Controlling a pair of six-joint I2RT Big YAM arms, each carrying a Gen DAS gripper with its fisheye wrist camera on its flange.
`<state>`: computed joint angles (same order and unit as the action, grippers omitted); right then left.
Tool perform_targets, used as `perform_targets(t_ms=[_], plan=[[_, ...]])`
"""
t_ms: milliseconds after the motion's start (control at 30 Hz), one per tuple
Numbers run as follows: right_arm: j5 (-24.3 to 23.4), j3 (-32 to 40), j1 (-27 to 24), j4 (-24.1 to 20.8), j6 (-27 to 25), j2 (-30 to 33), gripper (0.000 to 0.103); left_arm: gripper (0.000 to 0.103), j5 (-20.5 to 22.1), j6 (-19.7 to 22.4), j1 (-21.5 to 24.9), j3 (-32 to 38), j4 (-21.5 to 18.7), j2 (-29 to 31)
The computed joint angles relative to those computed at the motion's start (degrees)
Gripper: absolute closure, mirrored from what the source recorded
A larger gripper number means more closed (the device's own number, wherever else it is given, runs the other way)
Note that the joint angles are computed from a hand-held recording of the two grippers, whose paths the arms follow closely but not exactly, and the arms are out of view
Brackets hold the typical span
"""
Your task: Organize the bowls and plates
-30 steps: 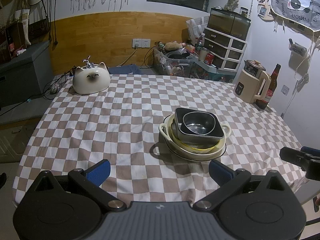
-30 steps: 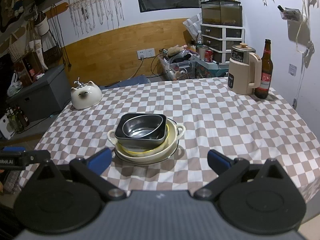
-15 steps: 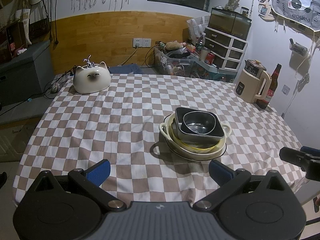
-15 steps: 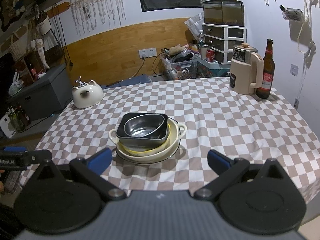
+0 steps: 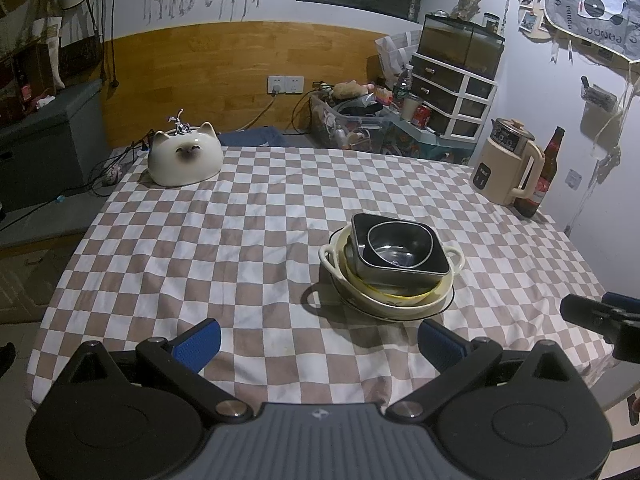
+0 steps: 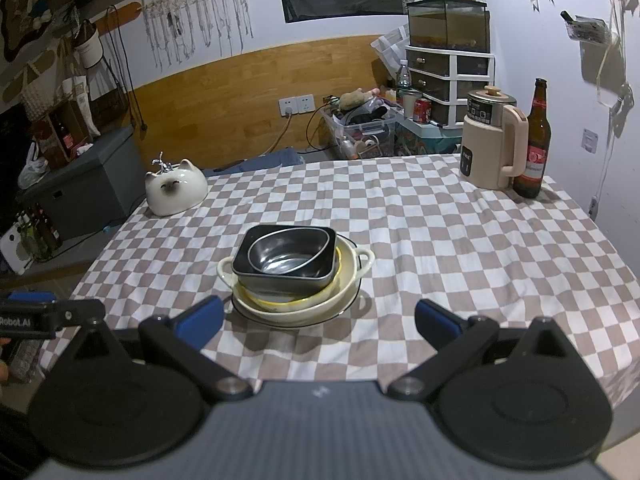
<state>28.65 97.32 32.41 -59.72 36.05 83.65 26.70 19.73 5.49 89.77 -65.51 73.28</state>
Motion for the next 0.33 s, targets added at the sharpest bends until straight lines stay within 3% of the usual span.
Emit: perform_targets(t_ms=[333], plan=[[0.07,-0.05,0.01,-0.01,0.3,-0.02,0.001,0.0,-0.43,-0.19,-0.05,-0.37,0.14,-0.34]])
